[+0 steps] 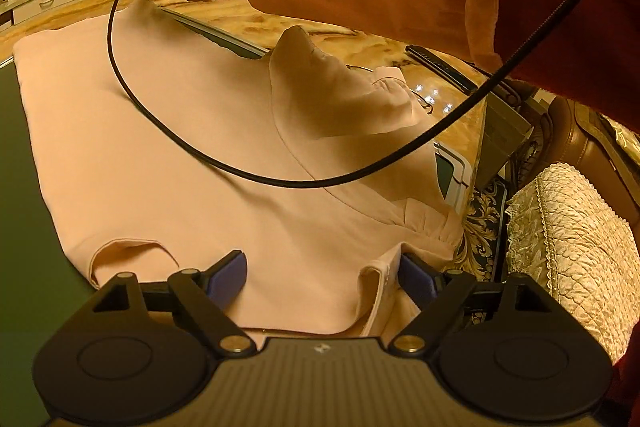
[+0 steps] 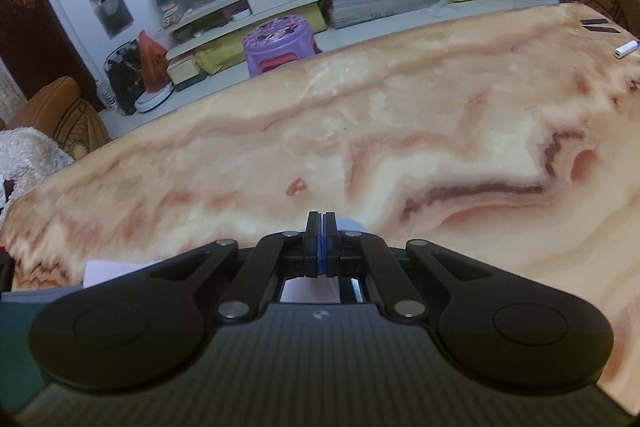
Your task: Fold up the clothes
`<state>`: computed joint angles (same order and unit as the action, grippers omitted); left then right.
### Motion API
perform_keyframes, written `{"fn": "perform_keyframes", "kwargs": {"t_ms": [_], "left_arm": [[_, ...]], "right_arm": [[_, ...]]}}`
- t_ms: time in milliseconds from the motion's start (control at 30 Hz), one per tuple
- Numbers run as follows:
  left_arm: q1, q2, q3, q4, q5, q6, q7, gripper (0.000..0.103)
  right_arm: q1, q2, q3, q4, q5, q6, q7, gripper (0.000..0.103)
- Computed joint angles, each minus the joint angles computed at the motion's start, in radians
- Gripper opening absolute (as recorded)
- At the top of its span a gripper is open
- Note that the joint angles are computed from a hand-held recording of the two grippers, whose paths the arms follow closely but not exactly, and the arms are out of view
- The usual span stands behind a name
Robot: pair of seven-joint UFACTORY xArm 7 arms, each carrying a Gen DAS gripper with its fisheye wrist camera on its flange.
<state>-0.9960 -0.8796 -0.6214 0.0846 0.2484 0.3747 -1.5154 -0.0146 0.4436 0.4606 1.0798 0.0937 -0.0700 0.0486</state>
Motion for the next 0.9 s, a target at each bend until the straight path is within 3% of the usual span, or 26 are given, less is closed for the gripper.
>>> {"fn": "perform_keyframes", "kwargs": {"t_ms": [100, 133, 200, 267, 367, 467, 500, 533, 800, 900], "left_arm": [[0.007, 0.005, -0.004, 0.001, 0.002, -0.005, -0.005, 0.087], [0.004, 0.002, -0.003, -0.001, 0.001, -0.003, -0.007, 0.087], [0.001, -0.002, -0.003, -0.003, 0.0, -0.002, -0.01, 0.087], [0.005, -0.001, -0.003, -0.003, 0.003, -0.007, -0.011, 0.087], [0.018, 0.007, -0.006, -0.001, 0.008, -0.016, -0.013, 0.087], [0.021, 0.008, -0.004, 0.001, 0.008, -0.015, -0.014, 0.087], [0.021, 0.008, -0.003, 0.0, 0.008, -0.017, -0.014, 0.087], [0.023, 0.008, -0.002, -0.001, 0.009, -0.019, -0.012, 0.087], [0.05, 0.037, -0.02, 0.018, 0.022, -0.024, -0.011, 0.088], [0.054, 0.043, -0.02, 0.024, 0.021, -0.02, -0.012, 0.088]], "right_arm": [[0.042, 0.0, -0.048, 0.002, 0.0, -0.01, 0.018, 0.002], [0.011, 0.0, -0.02, -0.008, -0.004, -0.021, 0.019, 0.004], [-0.133, 0.016, 0.124, -0.027, -0.02, -0.029, -0.016, 0.02], [-0.232, 0.02, 0.22, -0.05, -0.056, -0.023, -0.051, 0.028], [-0.267, 0.017, 0.254, -0.057, -0.079, 0.022, -0.093, 0.028], [-0.215, 0.004, 0.206, -0.048, -0.05, 0.052, -0.113, 0.026], [-0.195, 0.002, 0.188, -0.044, -0.039, 0.058, -0.116, 0.008], [-0.169, -0.002, 0.164, -0.042, -0.03, 0.056, -0.118, 0.005], [-0.047, -0.009, 0.052, -0.031, 0.014, 0.011, -0.137, 0.005], [-0.043, 0.006, 0.048, -0.008, 0.014, 0.039, -0.137, 0.005]]}}
